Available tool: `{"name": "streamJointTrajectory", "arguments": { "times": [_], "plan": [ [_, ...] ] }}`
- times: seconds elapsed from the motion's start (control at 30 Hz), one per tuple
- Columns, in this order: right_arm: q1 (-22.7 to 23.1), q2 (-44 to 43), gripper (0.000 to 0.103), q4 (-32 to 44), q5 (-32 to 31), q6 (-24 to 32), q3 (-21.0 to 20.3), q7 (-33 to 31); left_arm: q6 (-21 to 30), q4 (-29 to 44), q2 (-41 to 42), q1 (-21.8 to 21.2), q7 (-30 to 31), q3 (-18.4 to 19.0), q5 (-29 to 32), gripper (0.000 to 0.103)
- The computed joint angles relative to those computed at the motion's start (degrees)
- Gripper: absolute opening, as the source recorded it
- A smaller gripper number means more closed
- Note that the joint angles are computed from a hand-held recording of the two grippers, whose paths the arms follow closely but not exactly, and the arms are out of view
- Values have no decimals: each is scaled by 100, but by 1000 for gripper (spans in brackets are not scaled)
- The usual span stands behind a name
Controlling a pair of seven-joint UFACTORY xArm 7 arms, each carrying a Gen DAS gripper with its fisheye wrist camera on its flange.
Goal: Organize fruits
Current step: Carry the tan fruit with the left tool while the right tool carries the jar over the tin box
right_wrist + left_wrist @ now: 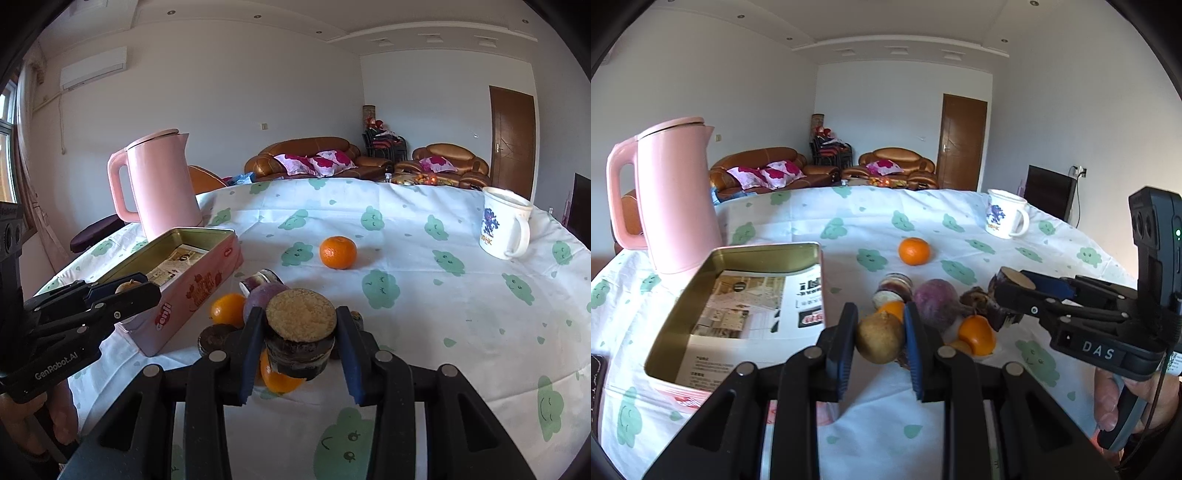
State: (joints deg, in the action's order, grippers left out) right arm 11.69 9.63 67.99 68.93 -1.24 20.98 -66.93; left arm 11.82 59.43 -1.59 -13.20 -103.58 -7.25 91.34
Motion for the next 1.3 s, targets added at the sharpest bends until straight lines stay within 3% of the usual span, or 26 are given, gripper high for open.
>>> {"name": "streamJointTrajectory", "arguments": {
  "times": [0.4, 0.97, 1.3],
  "plan": [
    [104, 129, 40, 287, -601, 61, 101, 350, 41, -156, -237, 147, -132, 42, 83, 26],
    [27, 478, 40, 693, -2669, 84, 482, 1837, 36, -296, -407, 442, -137, 126, 22, 26],
    [90, 710, 40, 1003, -3916, 197, 479, 2778, 109, -316, -380, 585, 131, 148, -269, 26]
  ]
}}
